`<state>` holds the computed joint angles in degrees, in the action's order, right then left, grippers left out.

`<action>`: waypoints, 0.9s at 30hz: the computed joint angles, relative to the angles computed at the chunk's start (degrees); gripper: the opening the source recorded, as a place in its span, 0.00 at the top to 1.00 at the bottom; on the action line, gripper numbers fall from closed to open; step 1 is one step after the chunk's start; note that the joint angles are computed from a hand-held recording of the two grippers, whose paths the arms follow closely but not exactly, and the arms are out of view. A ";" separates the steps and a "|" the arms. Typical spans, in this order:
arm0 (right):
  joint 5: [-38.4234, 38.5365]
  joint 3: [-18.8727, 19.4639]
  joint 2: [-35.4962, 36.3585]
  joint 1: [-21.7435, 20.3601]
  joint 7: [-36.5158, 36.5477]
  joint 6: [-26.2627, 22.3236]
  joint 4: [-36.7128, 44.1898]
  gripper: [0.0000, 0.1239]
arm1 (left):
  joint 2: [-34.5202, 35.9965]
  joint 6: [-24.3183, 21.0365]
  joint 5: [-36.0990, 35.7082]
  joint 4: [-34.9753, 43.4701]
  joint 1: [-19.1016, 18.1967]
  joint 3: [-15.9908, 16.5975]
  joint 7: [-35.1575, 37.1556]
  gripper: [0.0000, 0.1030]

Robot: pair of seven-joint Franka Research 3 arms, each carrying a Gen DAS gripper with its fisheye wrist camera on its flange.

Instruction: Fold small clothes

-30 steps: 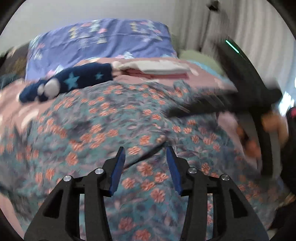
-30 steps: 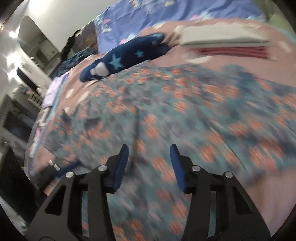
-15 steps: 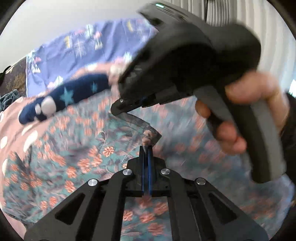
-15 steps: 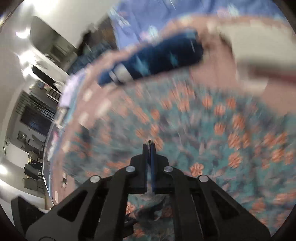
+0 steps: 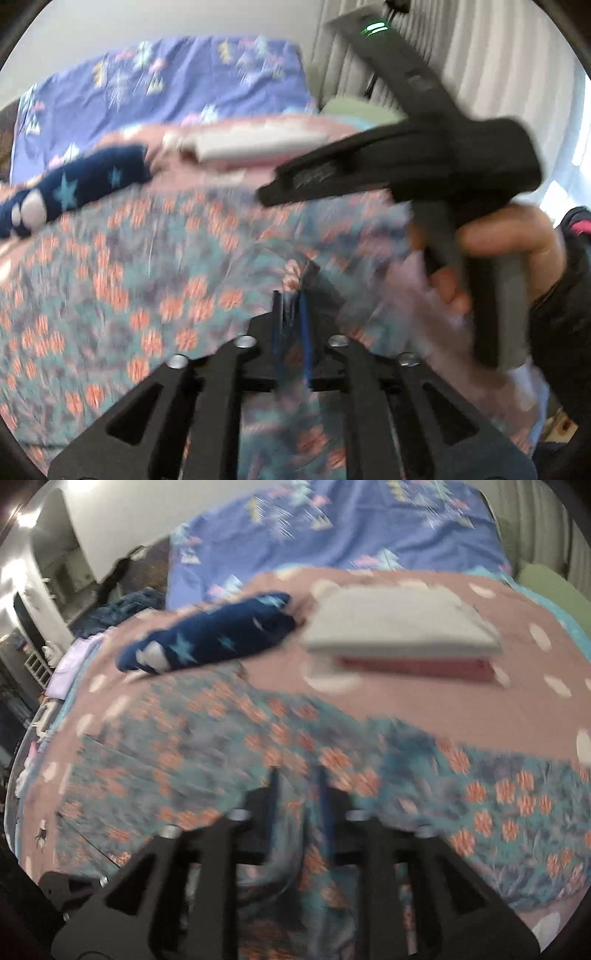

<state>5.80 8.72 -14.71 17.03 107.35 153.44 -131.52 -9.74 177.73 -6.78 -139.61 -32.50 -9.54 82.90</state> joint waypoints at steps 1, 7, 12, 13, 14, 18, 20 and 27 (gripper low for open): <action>2.08 -0.75 -0.42 0.73 -0.96 0.81 -1.20 0.75 | -0.96 -0.47 2.88 -1.34 3.16 -2.40 -3.50 0.71; 16.82 -5.19 -6.91 8.42 -14.35 4.68 -8.44 0.75 | -11.82 0.37 14.51 -10.54 17.25 -10.56 -17.53 0.50; 10.20 1.90 -6.19 4.38 -11.89 0.54 -9.46 0.76 | -21.91 -7.34 21.65 -16.16 30.09 -16.06 -27.71 0.43; 8.11 2.91 -5.91 3.67 -10.59 1.81 -10.21 0.77 | -24.55 -10.23 22.54 -17.59 32.17 -16.22 -29.86 0.43; 7.92 2.82 -6.10 3.93 -9.99 2.80 -10.61 0.77 | -26.81 -12.15 22.87 -19.08 32.96 -15.12 -31.26 0.43; 11.83 -0.21 -6.19 5.87 -10.81 2.61 -8.37 0.73 | -34.04 -13.38 23.36 -24.65 33.58 -7.73 -34.39 0.43; 9.50 0.67 -5.22 3.74 -8.50 2.70 -6.63 0.73 | -34.68 -13.96 24.59 -25.23 34.07 -5.31 -34.94 0.43; 4.14 1.34 -0.67 0.75 -2.58 0.59 -2.71 0.72 | -29.58 -11.51 24.48 -24.02 29.58 2.20 -30.48 0.43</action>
